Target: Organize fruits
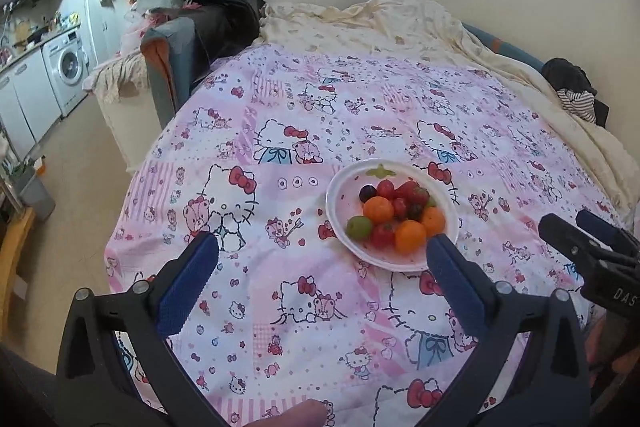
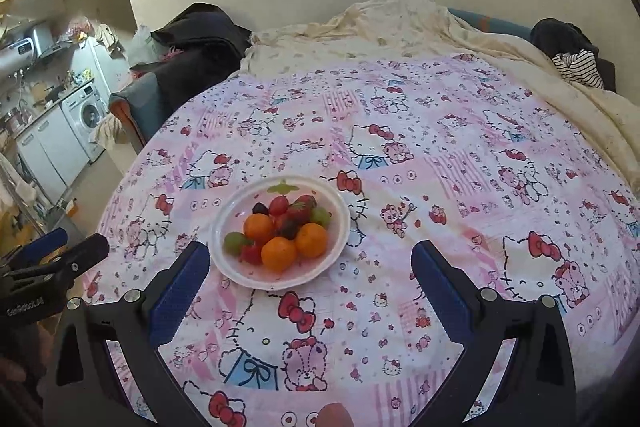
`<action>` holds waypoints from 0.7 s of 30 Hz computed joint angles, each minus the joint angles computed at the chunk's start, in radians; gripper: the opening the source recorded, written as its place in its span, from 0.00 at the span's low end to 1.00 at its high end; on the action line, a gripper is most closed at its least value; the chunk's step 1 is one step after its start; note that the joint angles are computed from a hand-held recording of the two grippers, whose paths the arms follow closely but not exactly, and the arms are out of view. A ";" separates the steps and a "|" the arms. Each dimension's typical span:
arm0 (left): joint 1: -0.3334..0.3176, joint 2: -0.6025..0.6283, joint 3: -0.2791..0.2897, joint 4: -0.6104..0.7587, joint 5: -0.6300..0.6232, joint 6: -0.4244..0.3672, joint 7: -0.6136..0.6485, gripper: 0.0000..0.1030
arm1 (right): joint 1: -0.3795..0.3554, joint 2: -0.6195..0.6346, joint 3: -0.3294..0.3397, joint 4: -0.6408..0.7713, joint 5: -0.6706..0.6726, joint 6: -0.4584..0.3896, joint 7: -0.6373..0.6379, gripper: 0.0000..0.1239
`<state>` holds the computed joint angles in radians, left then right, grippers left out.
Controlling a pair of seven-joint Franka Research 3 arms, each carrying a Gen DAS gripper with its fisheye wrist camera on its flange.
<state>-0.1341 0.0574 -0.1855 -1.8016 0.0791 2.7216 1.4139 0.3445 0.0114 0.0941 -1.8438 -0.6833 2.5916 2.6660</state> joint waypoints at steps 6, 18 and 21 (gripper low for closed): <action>0.002 -0.001 -0.003 0.004 -0.035 -0.006 0.030 1.00 | -0.002 -0.003 -0.001 -0.005 0.008 0.005 -0.002 0.83; 0.001 -0.002 -0.005 0.004 -0.067 0.001 0.052 1.00 | -0.002 -0.005 0.003 -0.006 -0.017 -0.001 0.002 0.83; 0.000 -0.003 -0.004 0.004 -0.061 0.001 0.046 1.00 | -0.002 -0.004 0.002 -0.005 -0.012 -0.001 -0.005 0.83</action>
